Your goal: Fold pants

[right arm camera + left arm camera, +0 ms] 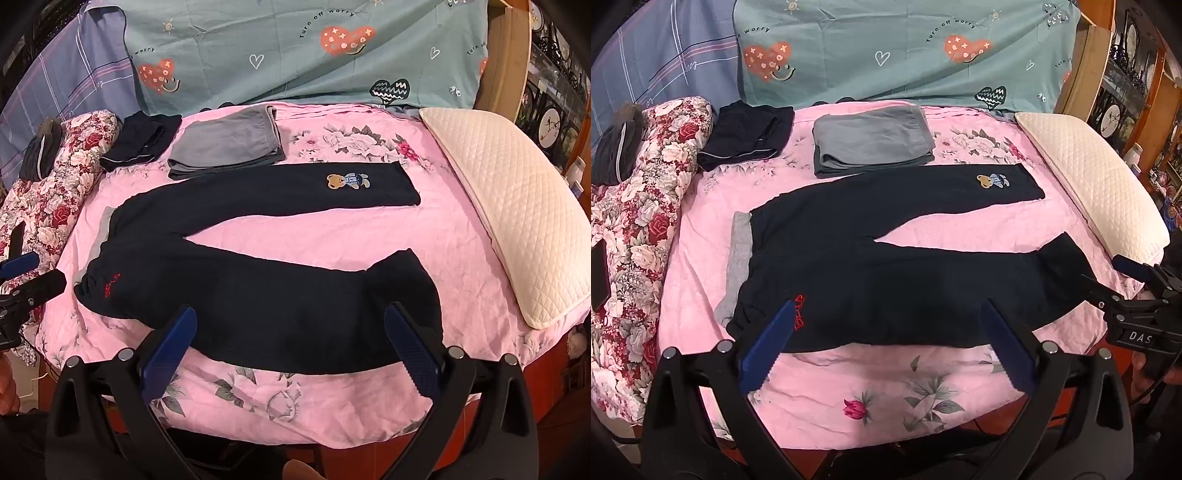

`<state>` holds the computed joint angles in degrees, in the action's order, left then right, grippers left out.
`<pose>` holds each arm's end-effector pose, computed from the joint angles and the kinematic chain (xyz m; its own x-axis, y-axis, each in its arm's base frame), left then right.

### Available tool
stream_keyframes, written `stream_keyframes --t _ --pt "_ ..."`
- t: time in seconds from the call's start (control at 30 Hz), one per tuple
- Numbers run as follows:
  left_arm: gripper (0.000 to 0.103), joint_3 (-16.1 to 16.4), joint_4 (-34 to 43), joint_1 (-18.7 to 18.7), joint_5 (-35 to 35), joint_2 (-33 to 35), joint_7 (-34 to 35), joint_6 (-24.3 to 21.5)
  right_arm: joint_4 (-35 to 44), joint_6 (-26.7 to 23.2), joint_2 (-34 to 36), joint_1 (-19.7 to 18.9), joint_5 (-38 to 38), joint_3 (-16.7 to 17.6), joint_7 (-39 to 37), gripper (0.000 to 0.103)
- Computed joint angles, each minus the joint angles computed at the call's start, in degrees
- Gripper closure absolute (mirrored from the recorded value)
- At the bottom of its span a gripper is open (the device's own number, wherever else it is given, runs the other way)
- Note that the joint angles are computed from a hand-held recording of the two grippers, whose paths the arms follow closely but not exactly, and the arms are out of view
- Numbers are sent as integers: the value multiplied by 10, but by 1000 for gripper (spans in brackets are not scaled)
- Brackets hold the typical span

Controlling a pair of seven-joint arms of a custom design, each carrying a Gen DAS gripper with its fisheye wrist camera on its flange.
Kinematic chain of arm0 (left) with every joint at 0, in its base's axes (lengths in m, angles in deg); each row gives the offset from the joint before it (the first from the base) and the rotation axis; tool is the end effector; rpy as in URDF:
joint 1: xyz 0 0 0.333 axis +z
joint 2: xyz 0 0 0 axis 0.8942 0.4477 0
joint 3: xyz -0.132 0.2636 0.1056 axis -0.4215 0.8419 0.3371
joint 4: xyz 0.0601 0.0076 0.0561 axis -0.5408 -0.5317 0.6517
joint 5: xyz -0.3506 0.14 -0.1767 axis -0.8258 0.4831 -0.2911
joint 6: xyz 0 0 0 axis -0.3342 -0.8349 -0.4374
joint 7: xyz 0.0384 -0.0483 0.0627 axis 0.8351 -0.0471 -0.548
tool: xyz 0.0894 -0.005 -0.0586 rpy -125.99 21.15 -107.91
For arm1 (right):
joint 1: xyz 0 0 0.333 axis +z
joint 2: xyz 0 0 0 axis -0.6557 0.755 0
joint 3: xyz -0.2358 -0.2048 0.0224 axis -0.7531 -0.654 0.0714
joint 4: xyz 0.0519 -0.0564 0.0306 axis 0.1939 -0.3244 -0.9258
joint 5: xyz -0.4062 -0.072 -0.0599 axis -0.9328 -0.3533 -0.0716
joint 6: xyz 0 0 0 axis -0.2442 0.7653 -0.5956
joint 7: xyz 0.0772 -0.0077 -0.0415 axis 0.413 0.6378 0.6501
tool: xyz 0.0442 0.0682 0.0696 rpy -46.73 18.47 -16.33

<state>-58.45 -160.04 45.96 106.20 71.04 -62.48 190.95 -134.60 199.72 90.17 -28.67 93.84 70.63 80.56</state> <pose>0.5301 -0.3216 0.5078 0.2582 -0.9651 0.0448 -0.7637 -0.2323 -0.6023 0.6201 0.1548 0.4855 0.4293 -0.9010 -0.0622 -0.7467 -0.3153 -0.5858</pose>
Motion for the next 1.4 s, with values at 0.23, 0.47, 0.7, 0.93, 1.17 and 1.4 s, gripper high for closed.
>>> stream_keyframes --t 0.23,0.47,0.7,0.93,1.17,1.4 --pt "2 2 10 -3 -11 5 -3 -14 -1 2 0 1 -2 0 2 1" --pt "2 1 -3 1 -8 -5 -7 -8 8 -2 3 2 -11 0 8 1" --pt "2 1 -9 4 -11 -11 -12 -11 -1 3 1 2 -5 0 4 1" --pt "2 0 -6 4 -8 -7 -15 -13 2 1 4 4 -13 0 10 1" --pt "2 -1 -8 4 -9 -8 -14 -12 0 2 4 4 -13 1 12 1" --pt "2 0 -7 4 -11 -8 -12 -13 5 -3 6 3 -9 1 10 1"
